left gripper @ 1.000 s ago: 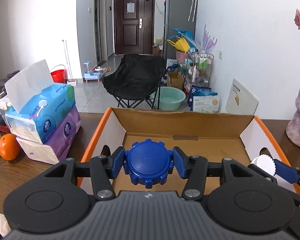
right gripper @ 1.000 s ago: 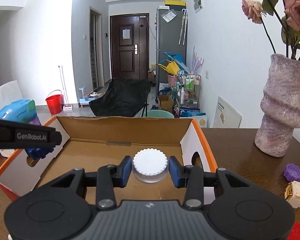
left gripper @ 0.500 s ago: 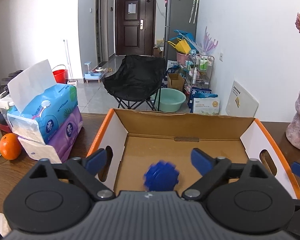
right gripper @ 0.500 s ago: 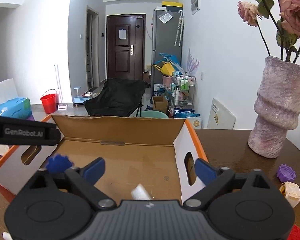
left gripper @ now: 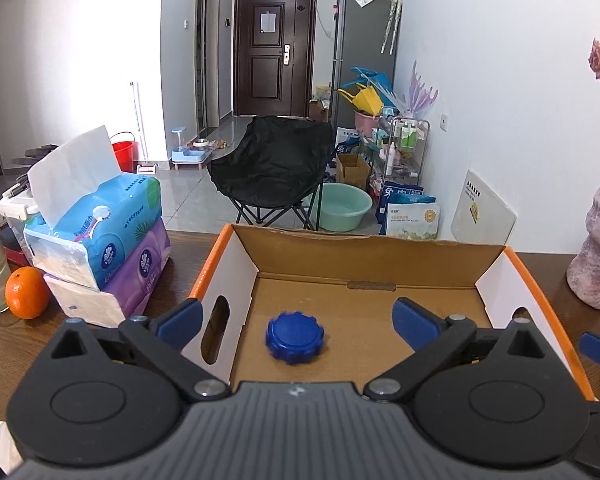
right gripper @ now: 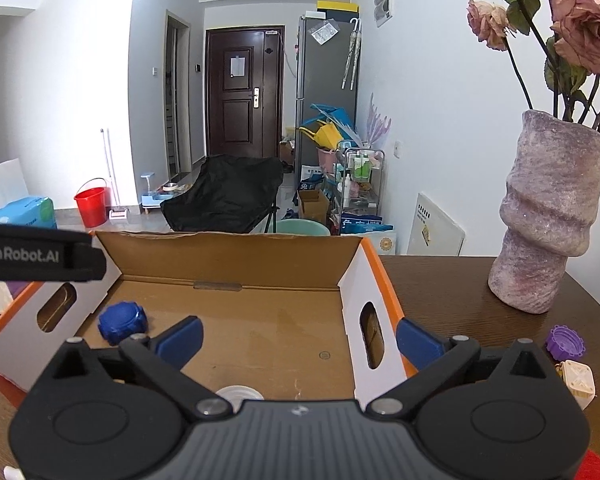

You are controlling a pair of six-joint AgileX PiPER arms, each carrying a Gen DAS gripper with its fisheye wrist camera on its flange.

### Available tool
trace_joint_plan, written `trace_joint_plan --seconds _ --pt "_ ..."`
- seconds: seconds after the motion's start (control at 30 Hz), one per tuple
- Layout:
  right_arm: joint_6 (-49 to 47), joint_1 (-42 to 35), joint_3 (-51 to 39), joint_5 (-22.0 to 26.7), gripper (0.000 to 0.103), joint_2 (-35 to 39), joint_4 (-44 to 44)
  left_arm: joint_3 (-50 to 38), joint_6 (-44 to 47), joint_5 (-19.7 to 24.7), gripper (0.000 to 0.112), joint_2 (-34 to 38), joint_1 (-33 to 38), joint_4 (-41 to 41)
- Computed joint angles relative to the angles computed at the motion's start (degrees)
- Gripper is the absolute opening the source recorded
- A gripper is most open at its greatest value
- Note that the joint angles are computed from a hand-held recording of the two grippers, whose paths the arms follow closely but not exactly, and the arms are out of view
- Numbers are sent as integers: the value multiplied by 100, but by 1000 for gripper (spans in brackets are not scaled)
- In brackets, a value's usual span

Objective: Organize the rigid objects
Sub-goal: 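Withdraw both tools from the box back over the table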

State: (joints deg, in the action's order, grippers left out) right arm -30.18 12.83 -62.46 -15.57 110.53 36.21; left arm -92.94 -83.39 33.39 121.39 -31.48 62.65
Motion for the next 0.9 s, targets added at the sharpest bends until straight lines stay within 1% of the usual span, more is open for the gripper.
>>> trace_joint_plan --seconds 0.23,0.37,0.5,0.7,0.9 --pt "73 -11 121 -16 103 -170 -64 243 -81 4 103 -219 -35 22" --pt "138 10 321 -117 103 -355 -165 478 -229 -30 103 -404 -78 156" --pt "327 28 623 -256 103 -579 -434 771 -349 -42 103 -628 -169 302" --pt "736 21 1151 -509 103 -993 -892 1351 -832 7 103 -1049 -359 748" --pt "851 54 1673 -696 103 -1399 -1038 1958 -1279 98 103 -1494 -575 1068"
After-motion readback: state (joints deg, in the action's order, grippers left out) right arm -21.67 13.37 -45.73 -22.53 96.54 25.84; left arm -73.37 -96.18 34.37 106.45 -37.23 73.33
